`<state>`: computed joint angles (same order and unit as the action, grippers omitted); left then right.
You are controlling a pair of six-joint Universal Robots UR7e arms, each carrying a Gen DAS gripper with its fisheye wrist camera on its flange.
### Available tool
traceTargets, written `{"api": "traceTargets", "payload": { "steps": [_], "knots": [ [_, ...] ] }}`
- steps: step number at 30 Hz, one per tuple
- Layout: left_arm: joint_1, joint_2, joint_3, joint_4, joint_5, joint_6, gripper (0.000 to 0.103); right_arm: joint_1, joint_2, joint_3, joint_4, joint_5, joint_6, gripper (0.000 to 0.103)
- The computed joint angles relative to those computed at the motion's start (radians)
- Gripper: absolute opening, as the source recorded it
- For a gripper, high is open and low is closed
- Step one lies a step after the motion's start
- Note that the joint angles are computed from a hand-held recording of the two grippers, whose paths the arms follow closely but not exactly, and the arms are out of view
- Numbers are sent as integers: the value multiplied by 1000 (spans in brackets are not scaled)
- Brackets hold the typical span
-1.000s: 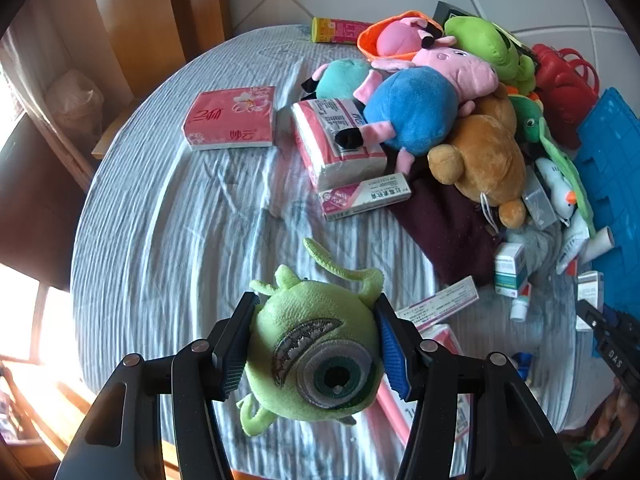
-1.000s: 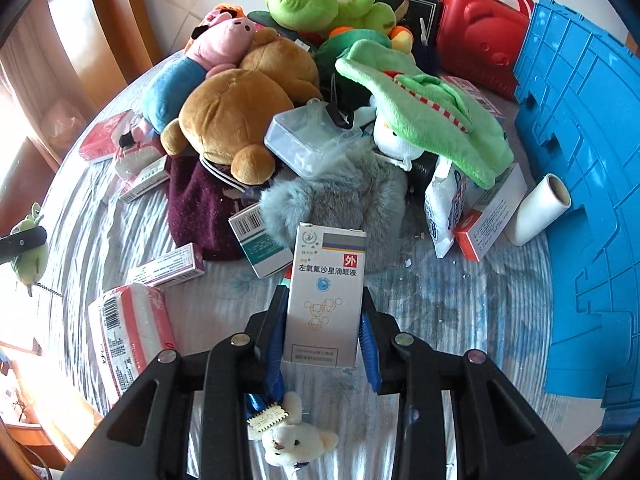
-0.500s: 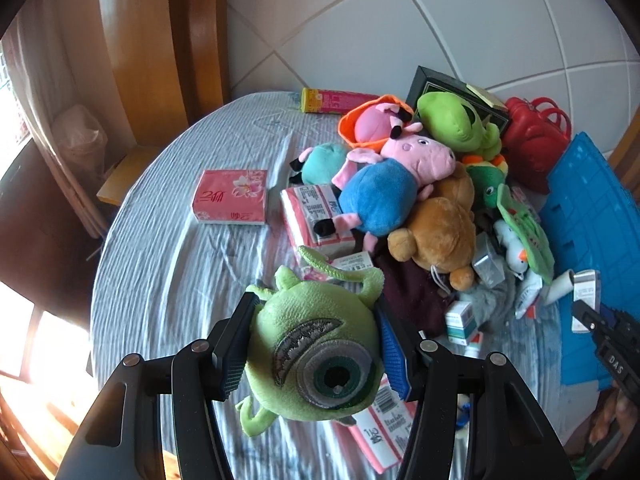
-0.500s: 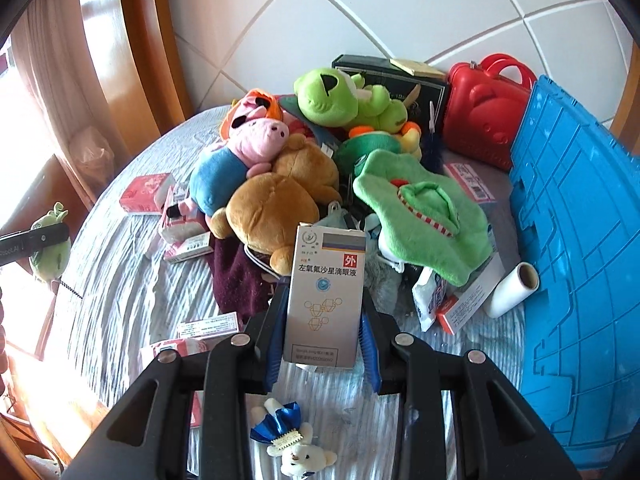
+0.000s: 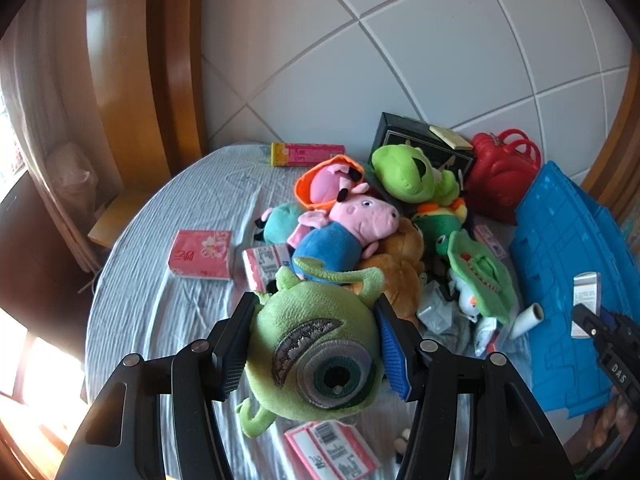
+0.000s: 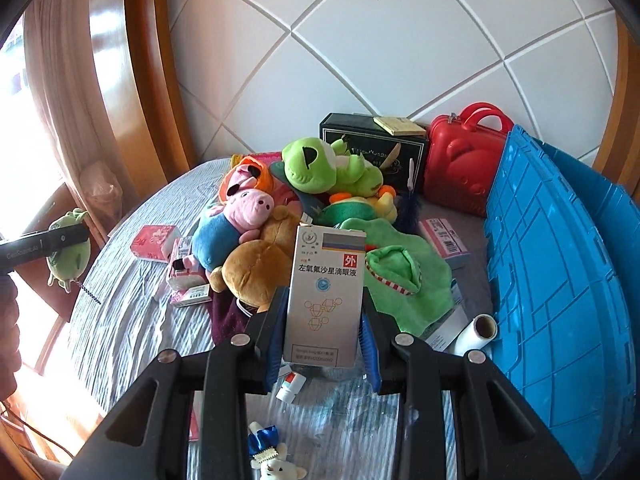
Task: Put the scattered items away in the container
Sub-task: 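Carry the plush and the eye-drop box over the blue crate with both tools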
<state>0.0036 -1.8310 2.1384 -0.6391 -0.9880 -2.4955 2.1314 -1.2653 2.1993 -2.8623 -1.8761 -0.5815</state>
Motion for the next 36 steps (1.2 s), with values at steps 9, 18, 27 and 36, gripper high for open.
{"api": "traceTargets", "payload": {
  "steps": [9,18,27,36],
  "knots": [
    [88,166,-106,-50,133,60,56,-53,-88,-55,65,74,-47,32],
    [182,348,-219,-171,288,189,56,-128,-162,-105,100,124,-115,32],
    [267,513,-339,-335,423,398,56,-214,-217,-168,144,147,-137,32],
    [352,673,-437,-688,530,789,56,-302,-253,-229,163,157,-138,32]
  ]
}}
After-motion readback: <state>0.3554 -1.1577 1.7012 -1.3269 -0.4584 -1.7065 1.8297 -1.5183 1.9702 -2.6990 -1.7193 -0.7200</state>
